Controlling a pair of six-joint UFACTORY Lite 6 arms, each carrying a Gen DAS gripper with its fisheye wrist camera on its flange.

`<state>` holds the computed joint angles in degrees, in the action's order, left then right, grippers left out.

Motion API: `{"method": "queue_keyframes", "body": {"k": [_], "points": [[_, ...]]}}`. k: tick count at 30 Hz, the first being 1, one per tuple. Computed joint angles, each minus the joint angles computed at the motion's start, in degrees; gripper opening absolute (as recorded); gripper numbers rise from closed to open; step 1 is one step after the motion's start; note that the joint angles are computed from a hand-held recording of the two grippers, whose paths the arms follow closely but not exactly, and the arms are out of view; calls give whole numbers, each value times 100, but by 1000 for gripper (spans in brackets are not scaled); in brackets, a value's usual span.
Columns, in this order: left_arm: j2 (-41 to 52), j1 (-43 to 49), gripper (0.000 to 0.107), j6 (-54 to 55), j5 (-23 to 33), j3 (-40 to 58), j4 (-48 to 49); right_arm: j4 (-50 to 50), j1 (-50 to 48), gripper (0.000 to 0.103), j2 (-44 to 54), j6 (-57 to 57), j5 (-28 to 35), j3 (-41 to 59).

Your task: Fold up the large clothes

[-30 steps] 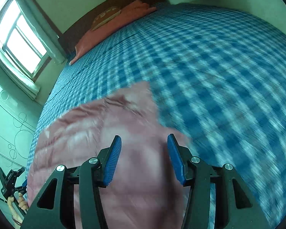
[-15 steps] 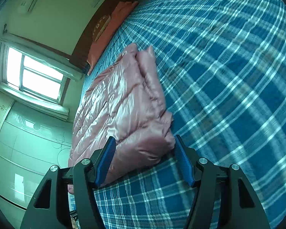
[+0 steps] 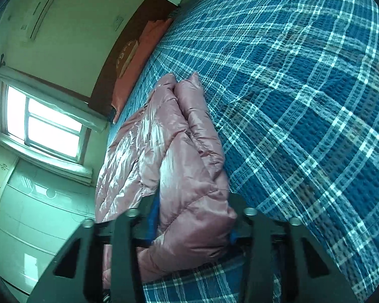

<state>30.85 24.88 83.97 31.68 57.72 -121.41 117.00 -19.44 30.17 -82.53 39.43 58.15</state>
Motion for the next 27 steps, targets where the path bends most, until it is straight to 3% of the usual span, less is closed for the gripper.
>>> {"method": "queue_keyframes", "body": {"k": [2, 7, 17, 22, 25, 27], "points": [[10, -27, 18, 46, -2, 77, 10, -59, -73, 24, -37, -52, 151, -82], [-545, 98, 12, 115, 64, -371, 164, -240, -307, 17, -705, -261, 408, -773], [-2399, 1688, 12, -314, 1020, -2536, 1970, -1315, -1386, 17, -2485, -459, 1034, -2977], [-3522, 3052, 12, -601, 1526, -3566, 3475, -2634, -2648, 17, -3664, -211, 1571, -4223], [-3718, 3755, 13, -412, 1798, -3847, 4029, -3371, -3309, 18, -4115, -56, 1846, -4618], [-3590, 3948, 20, -121, 1823, -3827, 4100, -3599, -3510, 24, -4037, -112, 1971, -4623]]}}
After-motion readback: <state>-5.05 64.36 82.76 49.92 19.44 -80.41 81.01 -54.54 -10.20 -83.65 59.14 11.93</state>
